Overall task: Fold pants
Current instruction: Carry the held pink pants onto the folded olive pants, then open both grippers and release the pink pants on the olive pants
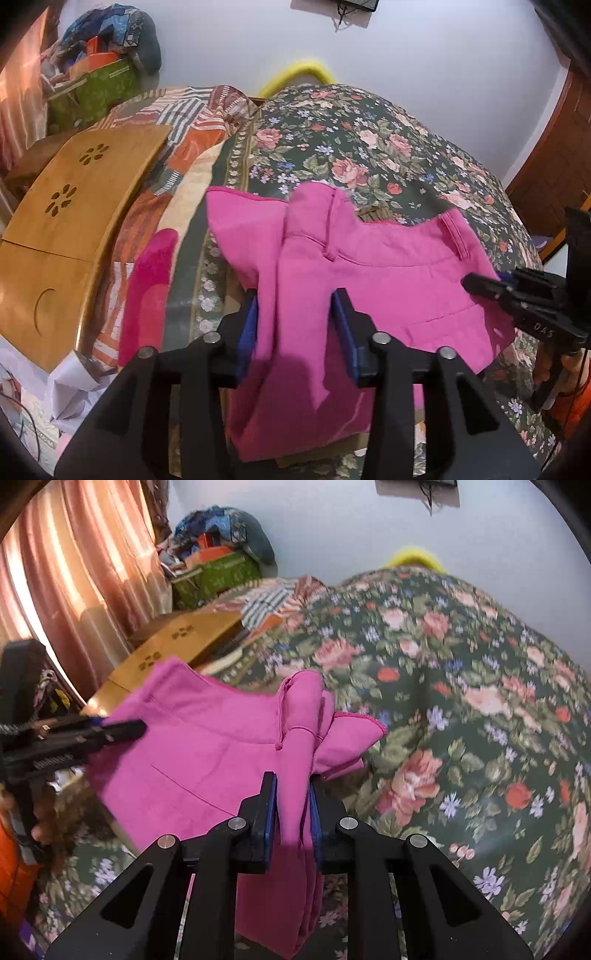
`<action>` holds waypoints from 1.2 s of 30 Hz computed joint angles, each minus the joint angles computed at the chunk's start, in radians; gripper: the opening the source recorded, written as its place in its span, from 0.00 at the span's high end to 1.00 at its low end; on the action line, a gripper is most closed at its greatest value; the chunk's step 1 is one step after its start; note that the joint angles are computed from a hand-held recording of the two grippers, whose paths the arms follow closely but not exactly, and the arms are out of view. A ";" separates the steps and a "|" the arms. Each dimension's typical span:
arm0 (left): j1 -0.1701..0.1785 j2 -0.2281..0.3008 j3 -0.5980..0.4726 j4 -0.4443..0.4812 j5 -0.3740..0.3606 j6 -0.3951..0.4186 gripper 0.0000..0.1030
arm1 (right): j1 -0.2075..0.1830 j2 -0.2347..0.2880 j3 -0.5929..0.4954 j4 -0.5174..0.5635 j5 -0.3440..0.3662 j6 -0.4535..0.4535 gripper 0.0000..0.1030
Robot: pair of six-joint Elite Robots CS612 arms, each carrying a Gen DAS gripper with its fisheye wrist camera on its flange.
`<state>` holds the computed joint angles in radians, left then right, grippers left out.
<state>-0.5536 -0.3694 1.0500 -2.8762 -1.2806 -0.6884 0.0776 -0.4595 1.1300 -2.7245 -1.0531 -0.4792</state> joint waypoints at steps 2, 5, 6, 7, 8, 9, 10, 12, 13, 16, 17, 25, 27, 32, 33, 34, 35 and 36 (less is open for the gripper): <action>0.001 -0.007 0.013 -0.002 0.005 -0.008 0.55 | -0.001 0.002 -0.002 0.019 -0.011 -0.011 0.82; 0.003 -0.020 0.037 -0.004 -0.012 -0.044 0.54 | -0.003 0.003 -0.001 0.025 -0.022 -0.018 0.79; 0.002 -0.024 0.044 0.000 -0.005 -0.049 0.54 | -0.003 -0.001 0.005 0.022 -0.026 -0.018 0.75; -0.002 -0.029 0.050 0.013 0.014 -0.049 0.54 | -0.004 -0.009 0.019 0.010 -0.036 -0.023 0.73; -0.004 -0.033 0.055 0.022 0.029 -0.048 0.52 | -0.003 -0.014 0.028 -0.003 -0.049 -0.033 0.73; -0.006 -0.034 0.059 0.025 0.037 -0.053 0.51 | -0.001 -0.016 0.035 -0.023 -0.070 -0.044 0.73; -0.007 -0.036 0.062 0.036 0.048 -0.064 0.51 | 0.000 -0.020 0.047 -0.044 -0.093 -0.054 0.72; -0.006 -0.036 0.062 0.062 0.050 -0.091 0.51 | 0.000 -0.015 0.038 -0.033 -0.118 -0.061 0.72; -0.004 -0.037 0.063 0.069 0.043 -0.101 0.51 | 0.000 -0.012 0.031 -0.018 -0.125 -0.057 0.72; -0.007 -0.049 0.073 0.089 0.053 -0.108 0.51 | -0.005 -0.010 0.018 0.016 -0.131 -0.033 0.72; -0.011 -0.057 0.080 0.093 0.067 -0.108 0.51 | -0.005 -0.014 0.022 0.009 -0.138 -0.028 0.72; -0.057 -0.152 0.175 0.042 0.177 -0.099 0.51 | -0.029 -0.104 0.127 -0.114 -0.071 0.002 0.72; -0.073 -0.180 0.206 -0.006 0.191 -0.088 0.51 | -0.041 -0.141 0.174 -0.158 -0.021 0.019 0.72; -0.138 -0.254 0.283 -0.127 0.304 -0.009 0.51 | -0.066 -0.231 0.297 -0.311 0.078 0.058 0.72; -0.155 -0.270 0.300 -0.152 0.338 0.012 0.51 | -0.071 -0.247 0.320 -0.341 0.096 0.066 0.72; -0.169 -0.283 0.315 -0.181 0.360 0.031 0.51 | -0.075 -0.261 0.340 -0.368 0.113 0.075 0.72; -0.186 -0.299 0.335 -0.226 0.377 0.057 0.51 | -0.082 -0.284 0.368 -0.394 0.139 0.083 0.72; -0.197 -0.311 0.347 -0.255 0.384 0.074 0.51 | -0.087 -0.300 0.390 -0.415 0.159 0.088 0.72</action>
